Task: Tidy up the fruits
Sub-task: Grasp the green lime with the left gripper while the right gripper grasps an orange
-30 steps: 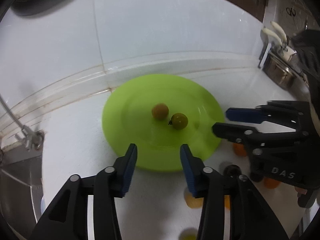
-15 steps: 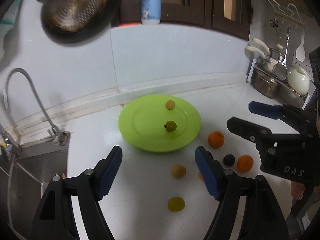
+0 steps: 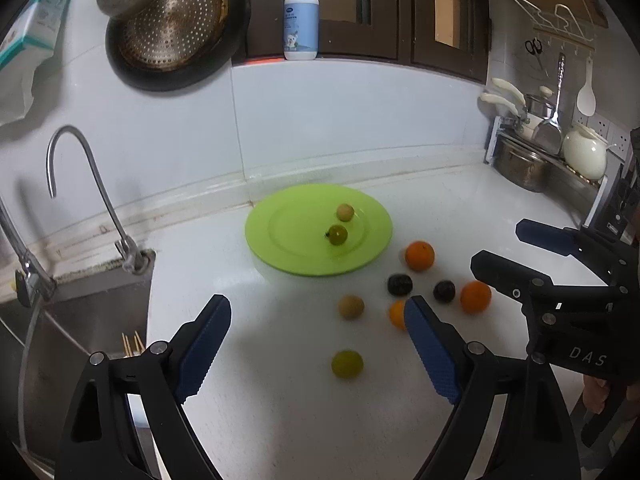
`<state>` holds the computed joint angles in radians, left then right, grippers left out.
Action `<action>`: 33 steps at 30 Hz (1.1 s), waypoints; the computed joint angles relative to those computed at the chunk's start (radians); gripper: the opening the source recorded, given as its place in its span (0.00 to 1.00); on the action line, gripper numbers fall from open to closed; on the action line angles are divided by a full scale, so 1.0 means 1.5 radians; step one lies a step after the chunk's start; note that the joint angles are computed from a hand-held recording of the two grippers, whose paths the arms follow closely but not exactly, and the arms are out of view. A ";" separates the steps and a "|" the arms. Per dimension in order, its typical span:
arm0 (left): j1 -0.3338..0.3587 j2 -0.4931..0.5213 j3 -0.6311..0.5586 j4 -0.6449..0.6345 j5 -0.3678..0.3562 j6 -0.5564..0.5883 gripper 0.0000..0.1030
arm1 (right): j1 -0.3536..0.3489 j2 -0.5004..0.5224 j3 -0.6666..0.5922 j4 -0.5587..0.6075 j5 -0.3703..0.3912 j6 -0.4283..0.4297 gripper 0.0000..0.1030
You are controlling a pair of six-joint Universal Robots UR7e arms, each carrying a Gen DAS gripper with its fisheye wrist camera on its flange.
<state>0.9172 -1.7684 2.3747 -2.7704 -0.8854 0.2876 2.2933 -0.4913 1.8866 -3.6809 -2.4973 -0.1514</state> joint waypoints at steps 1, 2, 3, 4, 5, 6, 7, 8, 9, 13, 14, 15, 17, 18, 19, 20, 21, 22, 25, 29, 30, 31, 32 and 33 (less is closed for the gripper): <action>0.002 -0.006 0.005 0.005 -0.003 -0.003 0.86 | 0.002 0.001 0.003 0.002 -0.005 0.006 0.70; 0.001 -0.008 0.009 0.008 -0.003 -0.007 0.86 | 0.004 0.001 0.008 0.005 -0.008 0.016 0.70; 0.004 -0.012 0.012 0.013 -0.008 -0.009 0.86 | 0.006 0.000 0.013 0.010 -0.010 0.026 0.70; 0.005 -0.014 0.015 0.015 -0.010 -0.009 0.86 | 0.007 -0.001 0.017 0.015 -0.012 0.034 0.70; 0.006 -0.016 0.018 0.016 -0.012 -0.007 0.86 | 0.008 -0.001 0.020 0.020 -0.013 0.041 0.70; 0.007 -0.017 0.023 0.016 -0.011 -0.004 0.86 | 0.008 -0.001 0.024 0.023 -0.014 0.047 0.70; 0.008 -0.018 0.026 0.017 -0.009 -0.002 0.86 | 0.008 0.000 0.029 0.026 -0.016 0.056 0.70; 0.010 -0.018 0.029 0.017 -0.011 0.003 0.86 | 0.007 0.001 0.032 0.027 -0.016 0.063 0.70; 0.011 -0.017 0.032 0.016 -0.011 0.006 0.86 | 0.007 0.002 0.037 0.027 -0.016 0.071 0.70; 0.023 -0.010 0.045 0.003 -0.016 0.025 0.86 | 0.002 0.005 0.050 0.047 -0.014 0.098 0.70; 0.025 -0.007 0.047 -0.001 -0.018 0.030 0.86 | 0.000 0.006 0.053 0.053 -0.014 0.105 0.70; 0.030 -0.005 0.049 -0.005 -0.022 0.036 0.86 | -0.002 0.007 0.056 0.057 -0.014 0.110 0.70; 0.035 -0.001 0.053 -0.015 -0.031 0.050 0.86 | -0.005 0.007 0.059 0.067 -0.014 0.122 0.70; 0.039 0.002 0.056 -0.024 -0.035 0.060 0.86 | -0.007 0.008 0.062 0.069 -0.013 0.125 0.70; 0.041 0.004 0.057 -0.029 -0.038 0.066 0.86 | -0.010 0.009 0.065 0.072 -0.011 0.130 0.70; 0.046 0.009 0.058 -0.035 -0.043 0.072 0.86 | -0.012 0.009 0.067 0.075 -0.007 0.134 0.70; 0.048 0.012 0.057 -0.035 -0.046 0.072 0.86 | -0.015 0.010 0.070 0.076 0.000 0.136 0.70; 0.054 0.017 0.056 -0.033 -0.051 0.069 0.86 | -0.018 0.010 0.072 0.078 0.003 0.138 0.70; 0.066 0.031 0.049 -0.026 -0.059 0.063 0.80 | -0.027 0.012 0.077 0.085 0.016 0.143 0.68; 0.073 0.054 0.045 -0.032 -0.057 0.058 0.75 | -0.041 0.014 0.083 0.096 0.034 0.153 0.62; 0.076 0.059 0.042 -0.029 -0.059 0.056 0.72 | -0.045 0.014 0.084 0.096 0.040 0.154 0.60; 0.080 0.065 0.038 -0.027 -0.063 0.053 0.69 | -0.050 0.014 0.086 0.097 0.045 0.155 0.59; 0.083 0.071 0.035 -0.024 -0.064 0.050 0.68 | -0.053 0.014 0.087 0.098 0.048 0.155 0.58; 0.085 0.078 0.031 -0.020 -0.063 0.045 0.64 | -0.056 0.013 0.087 0.099 0.051 0.155 0.56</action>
